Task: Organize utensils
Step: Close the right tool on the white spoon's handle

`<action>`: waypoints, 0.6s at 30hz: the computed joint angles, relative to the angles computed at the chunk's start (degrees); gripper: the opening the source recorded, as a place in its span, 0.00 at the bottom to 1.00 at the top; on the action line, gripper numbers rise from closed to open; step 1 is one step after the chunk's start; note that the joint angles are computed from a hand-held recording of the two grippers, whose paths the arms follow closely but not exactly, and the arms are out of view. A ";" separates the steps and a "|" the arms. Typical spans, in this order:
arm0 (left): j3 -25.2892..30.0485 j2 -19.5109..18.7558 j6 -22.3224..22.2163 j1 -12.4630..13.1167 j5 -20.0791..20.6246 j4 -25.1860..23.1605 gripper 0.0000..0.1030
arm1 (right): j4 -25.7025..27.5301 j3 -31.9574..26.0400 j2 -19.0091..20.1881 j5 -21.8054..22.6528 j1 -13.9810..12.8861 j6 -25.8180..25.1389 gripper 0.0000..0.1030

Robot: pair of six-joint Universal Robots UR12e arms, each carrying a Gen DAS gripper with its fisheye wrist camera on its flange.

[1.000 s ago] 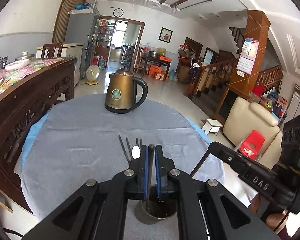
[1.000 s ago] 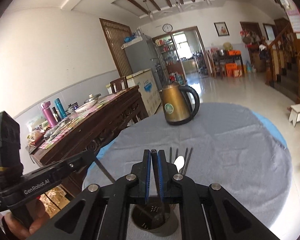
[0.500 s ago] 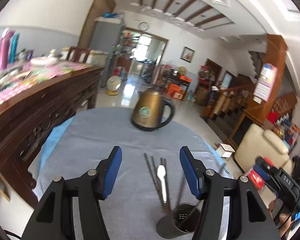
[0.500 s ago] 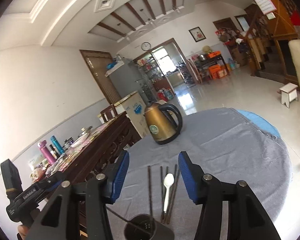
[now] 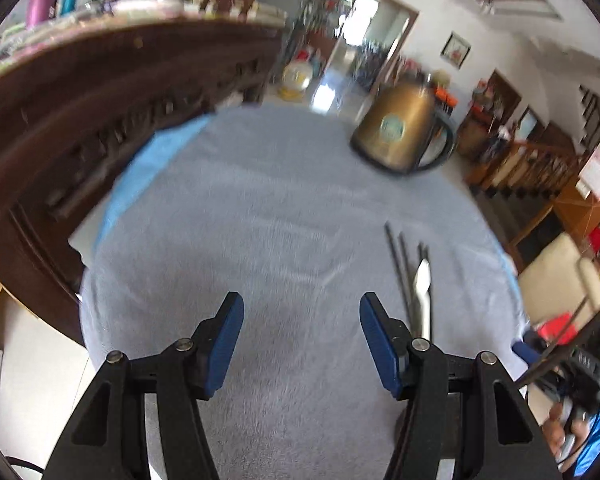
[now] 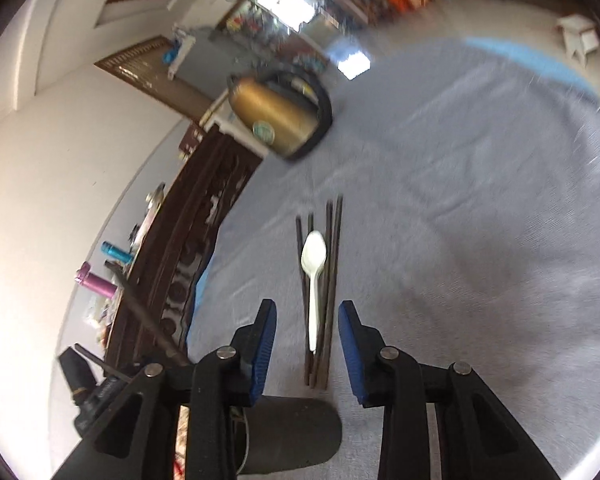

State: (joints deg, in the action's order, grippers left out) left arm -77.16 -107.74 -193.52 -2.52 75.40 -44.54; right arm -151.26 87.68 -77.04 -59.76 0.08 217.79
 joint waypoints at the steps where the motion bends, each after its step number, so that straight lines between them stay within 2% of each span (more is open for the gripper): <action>1: 0.57 -0.53 0.75 -0.16 0.09 -1.79 0.59 | 1.55 -0.91 1.23 2.70 -0.18 -1.06 0.34; 2: 1.01 -0.90 1.10 -0.37 0.25 -2.84 0.59 | 3.78 -2.42 2.86 5.63 -0.42 -1.92 0.34; 5: 1.81 -1.93 2.07 -0.50 0.38 -4.80 0.59 | 7.39 -6.14 6.60 9.85 -0.24 -3.68 0.34; 8: 2.68 -2.66 2.34 -0.57 0.48 -5.96 0.59 | 11.27 -10.03 9.56 10.21 0.56 -6.50 0.33; 15: 4.15 -3.75 3.15 -0.66 0.19 -7.72 0.59 | 22.29 -18.92 14.71 5.10 2.74 -12.17 0.24; 18: 4.82 -4.18 3.74 -0.88 -0.17 -8.05 0.59 | 26.69 -21.83 16.22 0.85 3.66 -13.94 0.09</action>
State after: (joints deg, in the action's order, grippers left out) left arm -72.34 -111.92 -189.78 -3.40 75.23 -52.59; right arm -124.57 65.85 -60.82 -58.92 3.74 203.84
